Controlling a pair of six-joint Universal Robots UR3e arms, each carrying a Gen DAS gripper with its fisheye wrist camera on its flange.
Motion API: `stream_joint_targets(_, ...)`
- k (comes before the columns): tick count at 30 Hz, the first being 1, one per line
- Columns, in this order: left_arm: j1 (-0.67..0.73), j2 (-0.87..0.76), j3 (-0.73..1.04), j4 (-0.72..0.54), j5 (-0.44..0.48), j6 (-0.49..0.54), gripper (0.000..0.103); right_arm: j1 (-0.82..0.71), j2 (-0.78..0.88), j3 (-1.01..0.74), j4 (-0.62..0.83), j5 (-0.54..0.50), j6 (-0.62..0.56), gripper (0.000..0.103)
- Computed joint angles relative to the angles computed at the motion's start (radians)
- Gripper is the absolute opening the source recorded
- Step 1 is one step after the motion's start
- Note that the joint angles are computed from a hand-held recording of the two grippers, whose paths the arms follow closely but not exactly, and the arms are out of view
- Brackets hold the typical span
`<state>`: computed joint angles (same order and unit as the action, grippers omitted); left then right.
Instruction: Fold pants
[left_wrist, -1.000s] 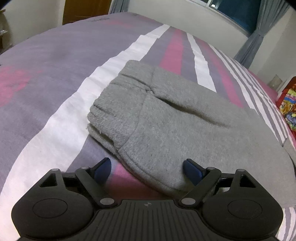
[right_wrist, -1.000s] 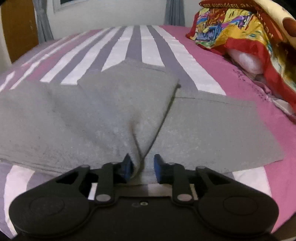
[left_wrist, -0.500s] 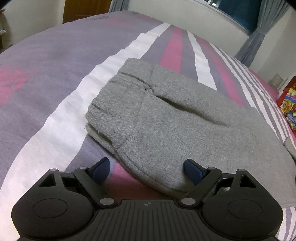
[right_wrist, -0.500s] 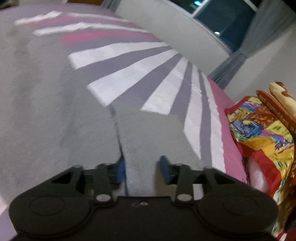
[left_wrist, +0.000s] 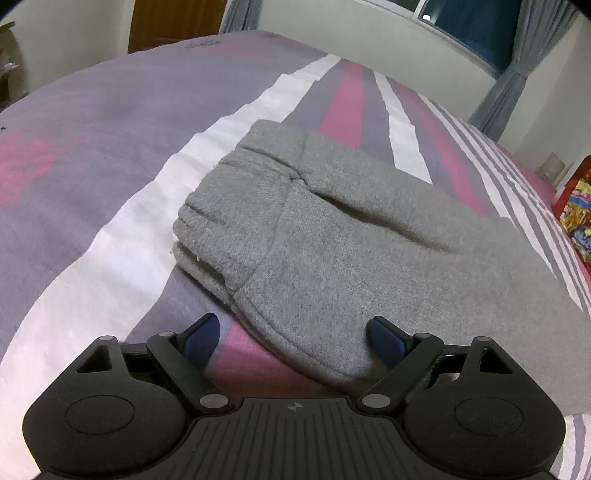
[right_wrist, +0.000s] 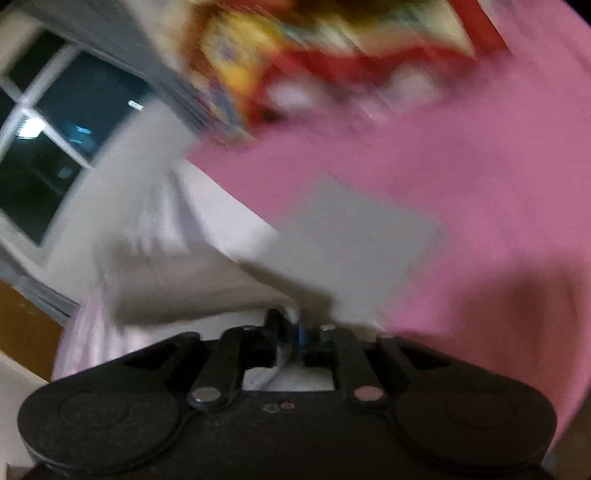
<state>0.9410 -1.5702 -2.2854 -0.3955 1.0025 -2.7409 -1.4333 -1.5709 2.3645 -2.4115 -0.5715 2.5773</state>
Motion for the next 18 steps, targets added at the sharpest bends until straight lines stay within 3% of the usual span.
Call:
stream_joint_targets(3,-0.002,-0.003,0.022,-0.031,0.003,0.005,0.088,-0.024,-0.088,0.034,0.022,0.001,-0.103,0.022)
stream_joint_targets(6,-0.004,-0.008,0.025,-0.026,0.005,0.0,0.088,0.032,-0.108,0.06,-0.221,-0.057,-0.021,0.05)
stream_joint_targets(7,-0.006,-0.008,0.022,-0.019,0.006,-0.004,0.088,0.036,-0.116,0.035,-0.209,-0.079,-0.001,0.053)
stream_joint_targets(11,-0.008,-0.015,0.013,0.007,0.007,-0.01,0.089,0.091,0.008,-0.132,-0.118,-0.142,0.095,0.048)
stream_joint_targets(12,-0.01,-0.016,0.013,0.01,0.008,-0.011,0.089,0.096,0.028,-0.156,-0.089,-0.148,0.101,0.039)
stream_joint_targets(13,-0.012,-0.018,0.014,0.011,0.01,-0.012,0.089,0.107,0.05,-0.19,-0.055,-0.148,0.107,0.003)
stream_joint_targets(18,-0.018,-0.022,0.029,-0.005,0.015,-0.012,0.09,-0.009,-0.091,-0.136,0.15,0.003,-0.041,0.004)
